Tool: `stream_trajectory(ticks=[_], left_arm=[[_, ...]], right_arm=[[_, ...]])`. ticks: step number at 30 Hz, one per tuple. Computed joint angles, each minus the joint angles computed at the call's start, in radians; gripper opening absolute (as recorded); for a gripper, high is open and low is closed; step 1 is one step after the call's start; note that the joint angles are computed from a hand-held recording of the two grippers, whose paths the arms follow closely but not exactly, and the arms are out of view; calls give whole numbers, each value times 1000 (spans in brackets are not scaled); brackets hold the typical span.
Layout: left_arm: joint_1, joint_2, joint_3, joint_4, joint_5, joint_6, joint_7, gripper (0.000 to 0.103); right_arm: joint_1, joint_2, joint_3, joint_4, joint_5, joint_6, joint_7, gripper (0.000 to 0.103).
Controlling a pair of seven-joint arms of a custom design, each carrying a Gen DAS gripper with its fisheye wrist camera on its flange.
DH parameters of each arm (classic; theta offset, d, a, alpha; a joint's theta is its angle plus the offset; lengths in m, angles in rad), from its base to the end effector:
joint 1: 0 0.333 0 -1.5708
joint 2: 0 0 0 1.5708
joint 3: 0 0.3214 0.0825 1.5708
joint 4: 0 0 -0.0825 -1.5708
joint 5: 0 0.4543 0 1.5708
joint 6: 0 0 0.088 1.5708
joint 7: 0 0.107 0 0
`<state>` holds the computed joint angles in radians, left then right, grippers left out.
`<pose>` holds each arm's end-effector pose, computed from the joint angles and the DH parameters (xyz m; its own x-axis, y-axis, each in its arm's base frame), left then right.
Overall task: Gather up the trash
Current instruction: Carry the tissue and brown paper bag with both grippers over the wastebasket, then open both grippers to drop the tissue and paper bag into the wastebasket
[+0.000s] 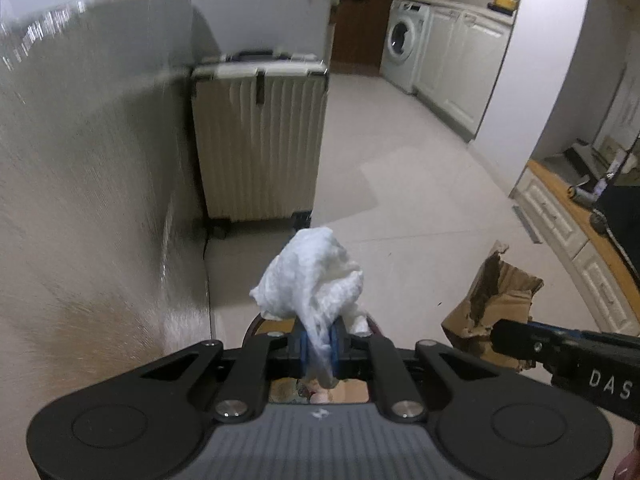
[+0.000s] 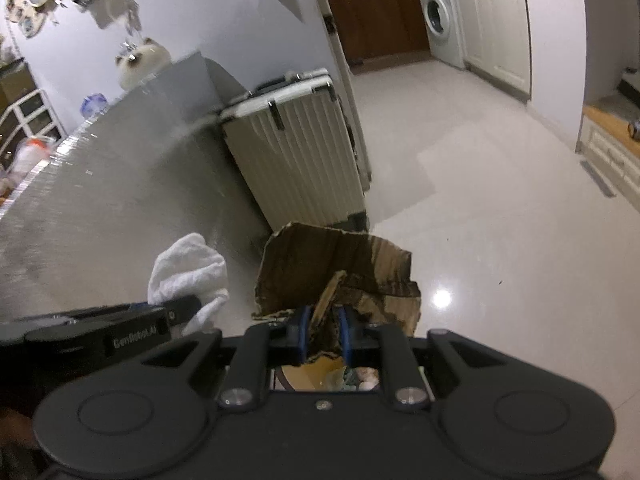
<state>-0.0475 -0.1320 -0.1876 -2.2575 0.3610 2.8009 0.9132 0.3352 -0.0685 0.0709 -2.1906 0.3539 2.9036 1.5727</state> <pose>0.5824 -0.1589 0.4604 0.0831 -0.9926 0.0890 -0.7561 -0.1210 -0.6432 0.5835 0.2288 0.4744 0.2027 -0.9347 -0.2919 -0.7554 0.0404 -0.6540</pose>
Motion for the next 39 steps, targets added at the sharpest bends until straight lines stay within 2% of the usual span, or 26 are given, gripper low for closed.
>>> stream_trajectory(ticks=[5,12,20,24,31,33,35,38,39], left_arm=[[2,136,32,55,-40,14,54,12],[1,280,61,111,-174,30,141,12],[-10,390,86,164,-225,44,188,12],[-12,418,91,177,-231,55,212,12],[-25,462,92,213,-239,67,254,12],[-30,468,95,217,-236,72,258,12],[-43,476,112,222,-220,88,244,12],[-37,481,112,223,-226,112,239,21],[-36,483,111,227,-231,105,239,30]], right_arm=[[-11,164,15,109,-31,-6,54,17],[-6,373,20,264,-132,-62,227,17],[-31,530,53,376,-164,-105,238,17],[-53,578,77,403,-140,-106,211,17],[-58,611,76,425,-134,-104,195,17],[-63,620,80,429,-127,-83,192,17],[-93,627,114,427,-93,-42,160,18],[-107,640,133,432,-76,5,129,19],[-119,643,147,433,-66,12,113,21]])
